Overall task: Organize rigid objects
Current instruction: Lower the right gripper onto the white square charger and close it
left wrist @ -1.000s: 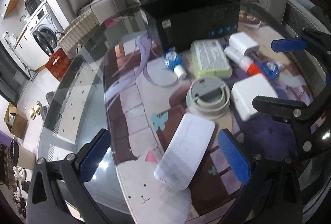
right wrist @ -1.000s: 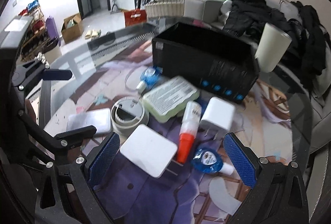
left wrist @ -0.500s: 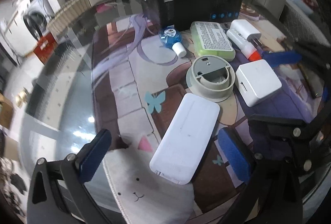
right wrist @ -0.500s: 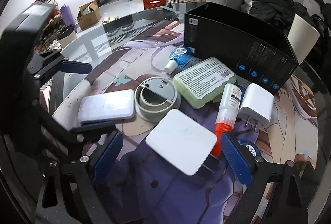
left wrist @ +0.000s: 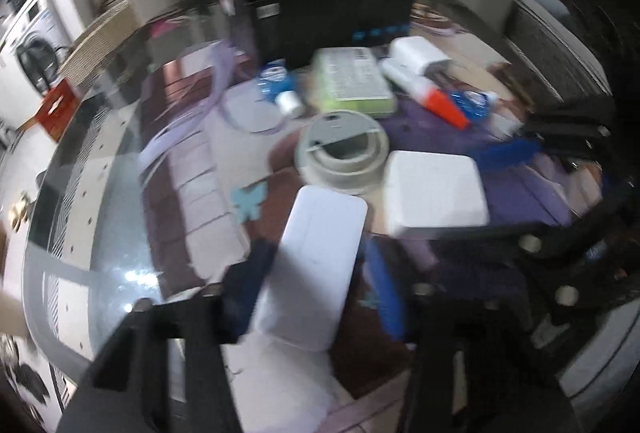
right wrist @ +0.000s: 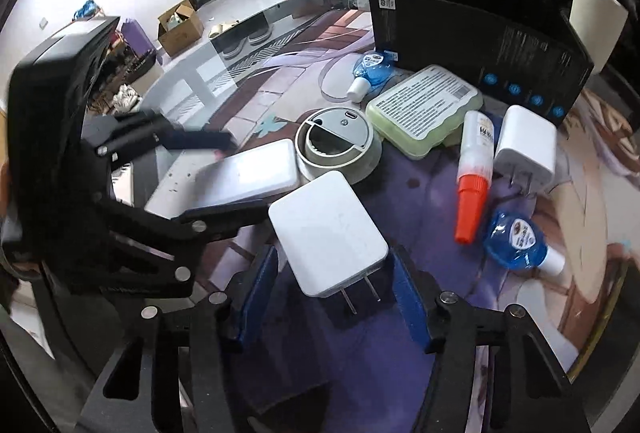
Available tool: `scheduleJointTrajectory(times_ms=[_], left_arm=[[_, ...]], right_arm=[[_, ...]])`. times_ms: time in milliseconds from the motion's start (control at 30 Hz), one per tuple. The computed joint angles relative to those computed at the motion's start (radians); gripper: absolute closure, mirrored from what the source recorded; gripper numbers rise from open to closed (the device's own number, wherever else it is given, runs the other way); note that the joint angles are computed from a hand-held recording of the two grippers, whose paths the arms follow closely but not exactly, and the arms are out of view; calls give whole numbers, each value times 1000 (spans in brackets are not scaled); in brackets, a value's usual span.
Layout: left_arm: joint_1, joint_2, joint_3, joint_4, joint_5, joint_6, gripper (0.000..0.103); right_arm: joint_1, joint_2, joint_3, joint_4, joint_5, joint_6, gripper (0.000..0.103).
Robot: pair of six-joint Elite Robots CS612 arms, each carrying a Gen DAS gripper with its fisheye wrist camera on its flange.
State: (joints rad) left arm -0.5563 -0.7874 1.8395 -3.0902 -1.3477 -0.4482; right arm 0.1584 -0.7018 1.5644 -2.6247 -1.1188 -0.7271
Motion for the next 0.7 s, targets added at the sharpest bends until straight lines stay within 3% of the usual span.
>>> scheduleJointTrajectory(times_ms=[33, 133, 300, 400, 433, 500, 700], left_arm=[[-2, 0, 0, 2, 3, 3, 63], [1, -1, 1, -3, -3, 2, 64], [5, -3, 3, -5, -8, -6, 64], [7, -3, 1, 6, -10, -18, 64], [8, -3, 0, 7, -10, -19, 64], [6, -2, 0, 7, -3, -22, 64], [4, -2, -1, 11, 2, -22, 64]], right_arm=[[1, 0, 3, -18, -2, 3, 42], [13, 4, 26, -147, -13, -19, 25], [17, 18, 15, -168, 0, -41, 25], [18, 27, 3, -132, -1, -41, 36], [18, 27, 11, -157, -1, -45, 46], [23, 21, 18, -157, -16, -69, 56], [28, 10, 33, -165, -48, -52, 58]])
